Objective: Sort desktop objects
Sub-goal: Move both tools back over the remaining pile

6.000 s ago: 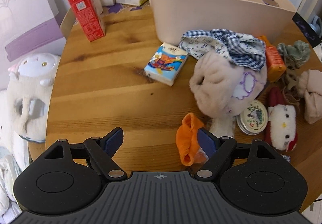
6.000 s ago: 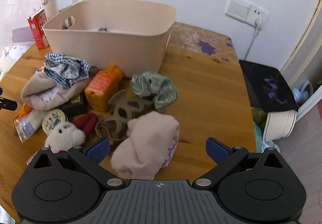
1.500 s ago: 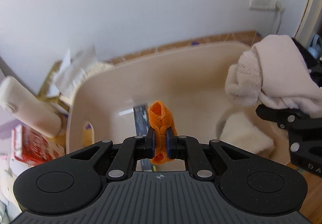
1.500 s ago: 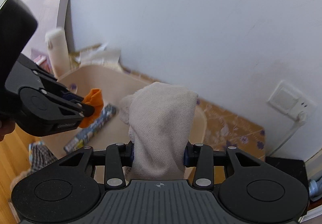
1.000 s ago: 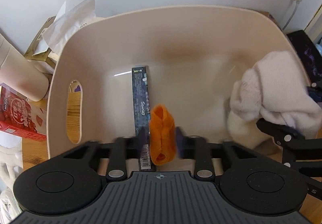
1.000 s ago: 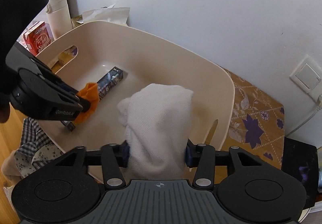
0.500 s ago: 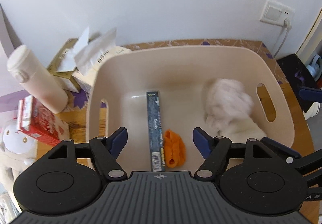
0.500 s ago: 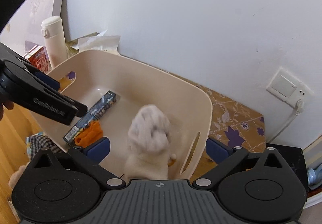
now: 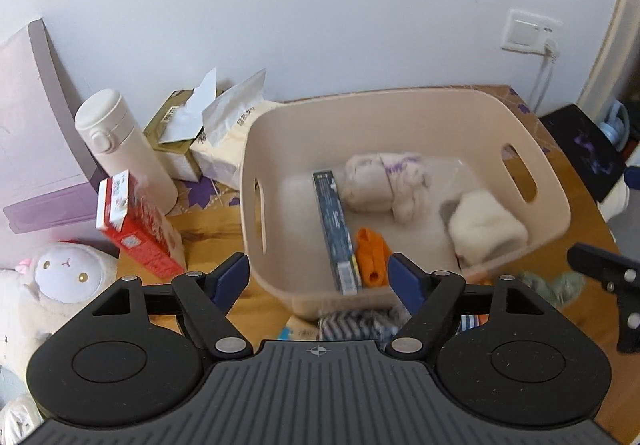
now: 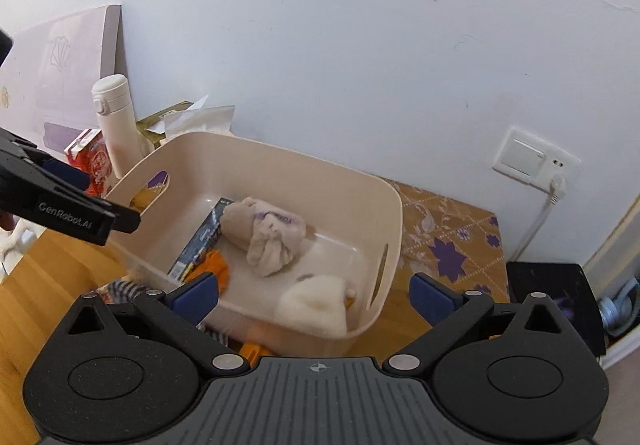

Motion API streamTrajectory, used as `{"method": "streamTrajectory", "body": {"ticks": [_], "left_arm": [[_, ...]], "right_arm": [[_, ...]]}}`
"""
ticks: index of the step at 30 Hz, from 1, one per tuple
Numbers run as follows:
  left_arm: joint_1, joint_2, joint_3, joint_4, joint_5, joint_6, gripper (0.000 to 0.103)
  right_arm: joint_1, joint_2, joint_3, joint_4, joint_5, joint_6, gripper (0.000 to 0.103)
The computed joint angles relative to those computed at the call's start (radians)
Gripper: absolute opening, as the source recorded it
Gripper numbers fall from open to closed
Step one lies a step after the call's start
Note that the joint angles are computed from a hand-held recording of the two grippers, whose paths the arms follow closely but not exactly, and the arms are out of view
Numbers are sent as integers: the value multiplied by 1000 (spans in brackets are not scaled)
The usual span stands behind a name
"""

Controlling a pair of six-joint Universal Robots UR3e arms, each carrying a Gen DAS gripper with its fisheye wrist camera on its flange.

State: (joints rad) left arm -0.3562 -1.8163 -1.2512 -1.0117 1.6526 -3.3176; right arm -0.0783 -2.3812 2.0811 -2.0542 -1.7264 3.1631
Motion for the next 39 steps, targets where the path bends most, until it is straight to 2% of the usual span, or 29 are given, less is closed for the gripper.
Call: {"method": "streamTrajectory", "body": {"ticks": [9,14,18,24,30,39], "left_arm": [[10,205,-242,43,-16,-8,79],[2,304,-349,48,-27,9,80],[-15,353,-417,45,-26,11,80],[-39,412,-518,50,-25,6,80],[-78,427,-579,55,-28,6,80],[-122,375,-586,35,-51,-11,80]], "right_arm": [[394,36,-31,107,-284,369,103],[607,88,-53,186,-394,584,103],[751,122,-56,253,-437,762,103],[905,180,-43,319,-444,990,103],[970,208,-9,316,-421,1118,103],[909,204,82,188,-320,1035,103]]}}
